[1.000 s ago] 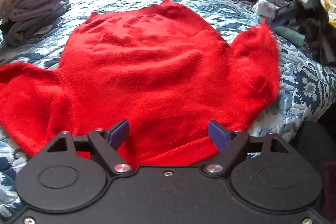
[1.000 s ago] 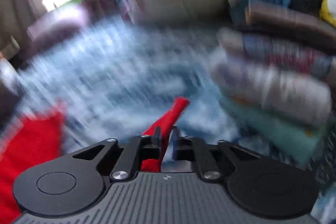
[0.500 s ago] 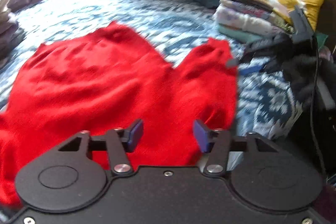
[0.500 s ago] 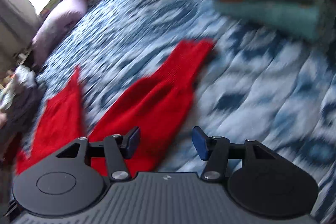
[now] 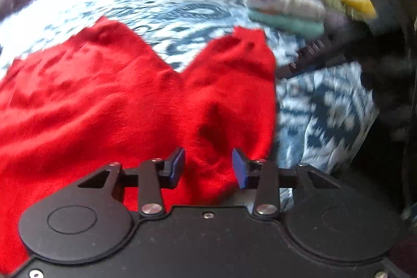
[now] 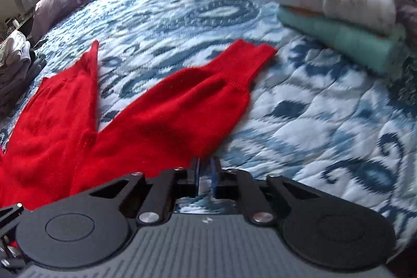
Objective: Fold clothes
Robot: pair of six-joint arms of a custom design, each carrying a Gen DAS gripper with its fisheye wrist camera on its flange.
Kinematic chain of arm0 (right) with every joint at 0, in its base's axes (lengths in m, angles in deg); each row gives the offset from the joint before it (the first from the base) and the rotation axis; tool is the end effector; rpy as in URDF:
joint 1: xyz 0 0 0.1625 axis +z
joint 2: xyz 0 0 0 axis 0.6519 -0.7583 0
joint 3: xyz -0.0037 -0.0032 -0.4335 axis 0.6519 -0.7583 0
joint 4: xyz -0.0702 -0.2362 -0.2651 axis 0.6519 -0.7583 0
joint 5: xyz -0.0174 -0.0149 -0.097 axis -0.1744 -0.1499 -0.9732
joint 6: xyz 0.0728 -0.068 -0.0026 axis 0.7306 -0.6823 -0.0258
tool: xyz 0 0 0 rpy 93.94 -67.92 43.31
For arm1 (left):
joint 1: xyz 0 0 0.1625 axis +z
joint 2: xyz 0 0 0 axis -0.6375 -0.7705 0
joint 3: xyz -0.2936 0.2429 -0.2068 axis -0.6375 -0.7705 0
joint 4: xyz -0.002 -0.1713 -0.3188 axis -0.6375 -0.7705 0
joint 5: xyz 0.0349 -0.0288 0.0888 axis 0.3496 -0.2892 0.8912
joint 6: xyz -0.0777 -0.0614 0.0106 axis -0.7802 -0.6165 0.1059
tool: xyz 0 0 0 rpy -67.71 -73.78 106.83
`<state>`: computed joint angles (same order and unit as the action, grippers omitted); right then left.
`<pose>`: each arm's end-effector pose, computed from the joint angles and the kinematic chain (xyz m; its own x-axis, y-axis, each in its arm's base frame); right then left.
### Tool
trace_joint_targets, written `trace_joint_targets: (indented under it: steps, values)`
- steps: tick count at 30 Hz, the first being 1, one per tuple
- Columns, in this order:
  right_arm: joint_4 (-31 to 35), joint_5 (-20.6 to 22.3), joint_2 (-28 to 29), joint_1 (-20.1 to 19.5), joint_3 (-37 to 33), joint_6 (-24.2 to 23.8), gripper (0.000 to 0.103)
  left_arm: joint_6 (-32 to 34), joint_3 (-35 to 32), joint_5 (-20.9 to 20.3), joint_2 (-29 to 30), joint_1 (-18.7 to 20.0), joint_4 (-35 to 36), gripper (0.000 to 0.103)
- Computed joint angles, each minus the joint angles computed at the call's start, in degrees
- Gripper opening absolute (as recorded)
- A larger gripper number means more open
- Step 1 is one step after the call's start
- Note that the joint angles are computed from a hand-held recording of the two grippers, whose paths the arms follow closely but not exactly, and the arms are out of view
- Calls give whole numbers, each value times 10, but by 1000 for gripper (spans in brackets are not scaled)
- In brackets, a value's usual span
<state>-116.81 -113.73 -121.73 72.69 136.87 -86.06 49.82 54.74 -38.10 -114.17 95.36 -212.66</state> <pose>0.3238 -0.5395 0.0486 -0.8440 -0.2185 0.4899 -0.4330 0.8165 -0.3818 -0.0512 -0.4218 0.3202 -0.8070 0.2070 -0.5531 0.5092 0.7183 -0.4742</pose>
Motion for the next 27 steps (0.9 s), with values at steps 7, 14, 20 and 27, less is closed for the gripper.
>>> trace_joint_targets:
  steps: [7, 14, 20, 27]
  values:
    - [8, 98, 19, 15, -44, -26, 14, -66, -23, -13, -88, 35, 75, 46]
    - [87, 137, 131, 45, -217, -51, 14, 26, -25, 44, -114, 72, 1, 46]
    - [188, 135, 237, 50, -423, -45, 14, 57, -61, 5, -91, 161, -46, 46]
    - [349, 100, 374, 23, -713, 19, 7, 77, -84, -49, -85, 190, -46, 47]
